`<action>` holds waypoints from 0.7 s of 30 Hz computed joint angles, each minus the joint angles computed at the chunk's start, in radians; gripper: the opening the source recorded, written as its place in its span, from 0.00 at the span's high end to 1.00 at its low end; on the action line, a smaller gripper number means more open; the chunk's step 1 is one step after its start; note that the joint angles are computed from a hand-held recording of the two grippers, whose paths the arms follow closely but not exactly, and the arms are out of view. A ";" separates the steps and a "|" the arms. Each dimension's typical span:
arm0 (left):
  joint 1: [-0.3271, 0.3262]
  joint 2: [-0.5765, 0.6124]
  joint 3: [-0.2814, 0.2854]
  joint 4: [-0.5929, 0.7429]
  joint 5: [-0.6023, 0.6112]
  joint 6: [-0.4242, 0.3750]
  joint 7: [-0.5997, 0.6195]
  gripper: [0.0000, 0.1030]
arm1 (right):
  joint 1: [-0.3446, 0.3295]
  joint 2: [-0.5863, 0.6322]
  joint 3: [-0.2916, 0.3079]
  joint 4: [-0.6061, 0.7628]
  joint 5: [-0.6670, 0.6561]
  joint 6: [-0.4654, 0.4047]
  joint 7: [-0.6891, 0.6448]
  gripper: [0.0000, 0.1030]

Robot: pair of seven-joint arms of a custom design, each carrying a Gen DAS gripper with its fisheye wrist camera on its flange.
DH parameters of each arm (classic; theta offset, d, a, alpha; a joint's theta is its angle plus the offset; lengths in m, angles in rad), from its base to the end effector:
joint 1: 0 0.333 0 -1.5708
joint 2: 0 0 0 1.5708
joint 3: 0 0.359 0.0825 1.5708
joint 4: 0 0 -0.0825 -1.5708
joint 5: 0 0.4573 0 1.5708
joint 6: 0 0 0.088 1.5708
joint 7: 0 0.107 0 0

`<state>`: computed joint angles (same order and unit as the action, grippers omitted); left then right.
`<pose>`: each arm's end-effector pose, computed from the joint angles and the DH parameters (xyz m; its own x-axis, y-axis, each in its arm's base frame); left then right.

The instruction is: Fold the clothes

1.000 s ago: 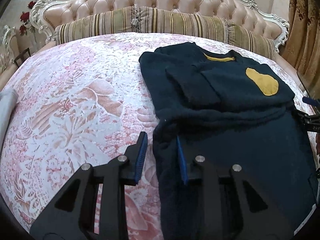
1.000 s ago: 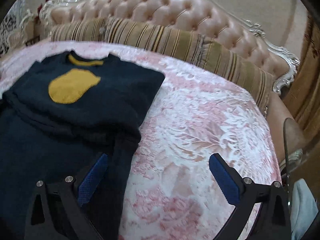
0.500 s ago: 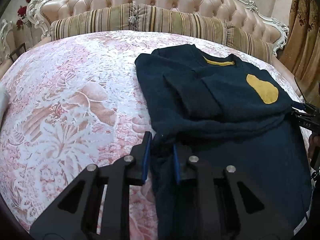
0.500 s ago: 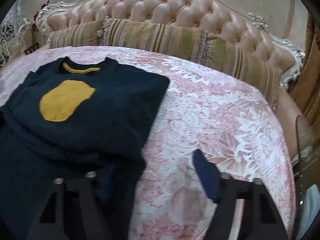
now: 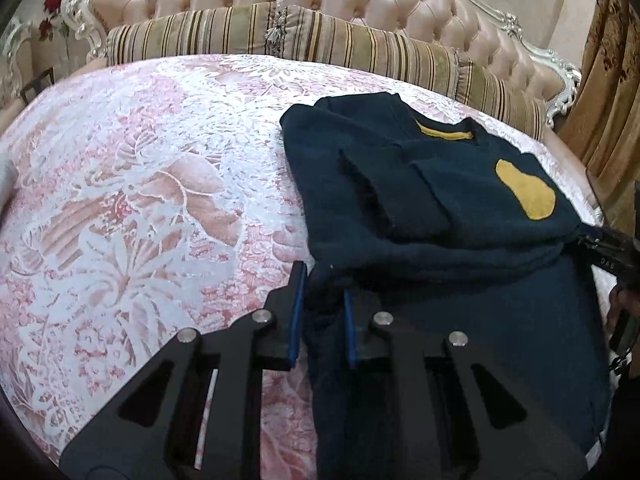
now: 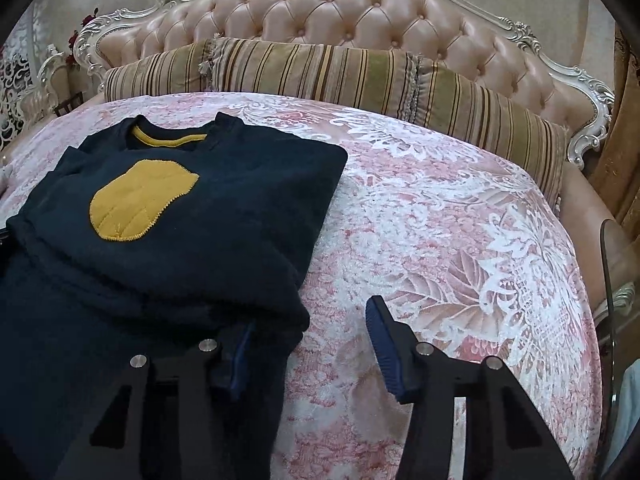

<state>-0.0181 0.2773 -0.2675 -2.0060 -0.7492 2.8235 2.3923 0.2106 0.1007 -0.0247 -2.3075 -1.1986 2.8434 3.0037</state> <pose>0.6826 -0.1551 0.3665 -0.4582 -0.8697 0.1835 -0.7473 0.2651 -0.6093 0.5664 0.1565 0.3149 -0.1770 -0.9814 0.0737 -0.7788 0.0939 -0.6202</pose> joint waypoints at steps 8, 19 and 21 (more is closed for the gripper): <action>-0.003 -0.025 0.012 -0.025 0.024 -0.009 0.009 0.70 | -0.002 -0.034 0.010 -0.032 0.032 -0.028 -0.026 0.32; 0.000 0.077 0.027 0.203 0.000 -0.033 0.062 0.67 | -0.083 -0.050 0.011 0.039 0.023 0.047 -0.050 0.21; -0.009 0.168 0.040 0.324 0.070 -0.131 -0.028 0.68 | -0.099 0.034 0.012 0.113 0.215 0.090 -0.225 0.21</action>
